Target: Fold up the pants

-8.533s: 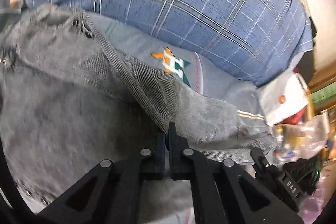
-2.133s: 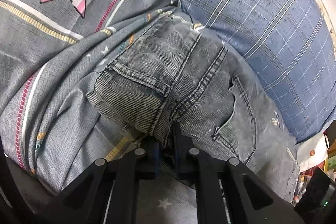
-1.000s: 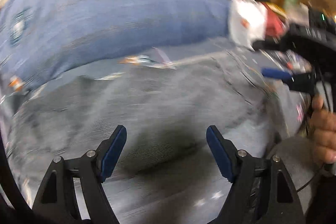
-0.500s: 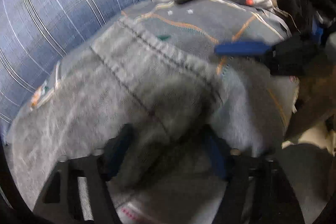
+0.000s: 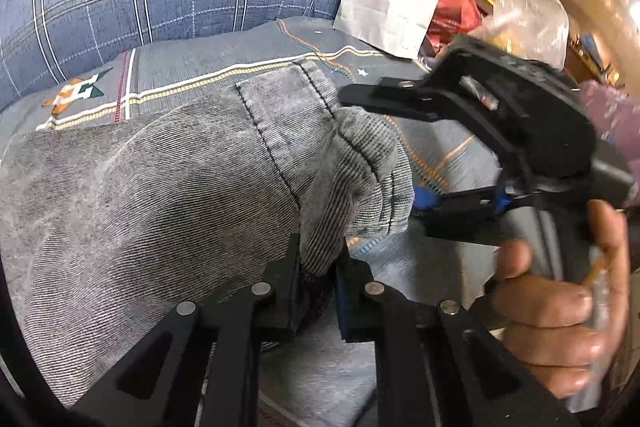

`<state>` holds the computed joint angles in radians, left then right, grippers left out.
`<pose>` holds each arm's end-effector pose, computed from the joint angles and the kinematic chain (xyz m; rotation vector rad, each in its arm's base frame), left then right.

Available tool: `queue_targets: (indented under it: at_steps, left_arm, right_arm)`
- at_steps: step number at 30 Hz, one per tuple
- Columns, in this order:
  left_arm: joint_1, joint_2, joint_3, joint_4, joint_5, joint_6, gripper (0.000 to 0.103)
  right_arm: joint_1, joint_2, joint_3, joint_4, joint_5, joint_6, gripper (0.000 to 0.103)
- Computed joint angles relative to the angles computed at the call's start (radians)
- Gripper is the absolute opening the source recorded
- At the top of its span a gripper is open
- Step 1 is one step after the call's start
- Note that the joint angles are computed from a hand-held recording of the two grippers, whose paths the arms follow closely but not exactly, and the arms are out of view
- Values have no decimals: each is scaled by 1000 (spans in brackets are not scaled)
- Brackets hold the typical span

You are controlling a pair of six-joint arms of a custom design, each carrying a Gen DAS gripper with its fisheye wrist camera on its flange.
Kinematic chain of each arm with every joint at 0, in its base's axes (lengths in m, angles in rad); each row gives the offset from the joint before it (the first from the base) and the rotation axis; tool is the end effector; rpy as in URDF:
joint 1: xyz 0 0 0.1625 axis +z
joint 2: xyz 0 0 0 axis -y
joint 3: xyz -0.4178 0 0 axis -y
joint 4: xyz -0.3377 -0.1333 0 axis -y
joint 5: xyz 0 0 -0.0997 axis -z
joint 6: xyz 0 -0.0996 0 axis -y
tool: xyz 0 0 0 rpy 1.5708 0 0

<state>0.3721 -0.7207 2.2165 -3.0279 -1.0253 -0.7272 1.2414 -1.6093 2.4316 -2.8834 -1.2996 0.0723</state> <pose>-0.3385 -0.3307 0.0125 0.6537 2.6579 -0.5982 0.0392 -0.3800 0.2948 0.4720 2.8049 -0.7550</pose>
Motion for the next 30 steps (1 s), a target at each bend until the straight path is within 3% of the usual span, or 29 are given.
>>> queue_targets:
  at_steps: [1, 2, 3, 5, 8, 10, 11, 14, 17, 21, 24, 25, 26, 28, 30]
  left_arm:
    - [-3, 2, -3, 2, 0, -4, 13]
    - [-3, 1, -8, 13, -2, -7, 13]
    - [-3, 2, -13, 20, -7, -15, 13]
    - [-2, 1, -16, 9, -9, -19, 13]
    - [-22, -37, 9, -34, -2, -50, 13]
    - [-44, -80, 36, -35, 13, -82, 13]
    - [-58, -107, 53, -32, 27, -101, 13]
    - [-88, -208, 146, -79, 58, -183, 13]
    - [-117, -347, 298, -144, 94, -309, 13]
    - [-125, -505, 448, -87, 113, -474, 13]
    - [-90, -537, 504, -59, 103, -531, 14]
    - [-75, -544, 506, -44, 93, -540, 20]
    - [-52, -545, 509, -61, 79, -531, 33]
    - [-36, -557, 522, -98, 77, -515, 53]
    - [-54, -603, 528, -51, 119, -518, 62]
  right_arm:
    - [4, 16, -14, 16, 12, -12, 61]
    - [17, 30, -26, 29, 18, -28, 42]
    - [29, 34, -30, 25, 3, -33, 31]
    - [73, 28, -18, -37, -36, -46, 23]
    - [147, 14, -14, -79, -44, -56, 20]
    - [254, 24, -33, -99, -128, -53, 19]
    - [339, 45, -58, -96, -190, -49, 19]
    - [491, 114, -123, -48, -269, -36, 19]
    - [587, 223, -151, -67, -250, -52, 19]
    - [594, 393, -120, -180, -159, -93, 19]
    - [583, 523, -135, -221, -169, -102, 29]
    - [578, 550, -139, -221, -178, -99, 31]
    - [570, 568, -144, -214, -179, -83, 36]
    - [534, 555, -113, -236, -119, -90, 48]
    - [513, 523, -82, -288, -71, -93, 77]
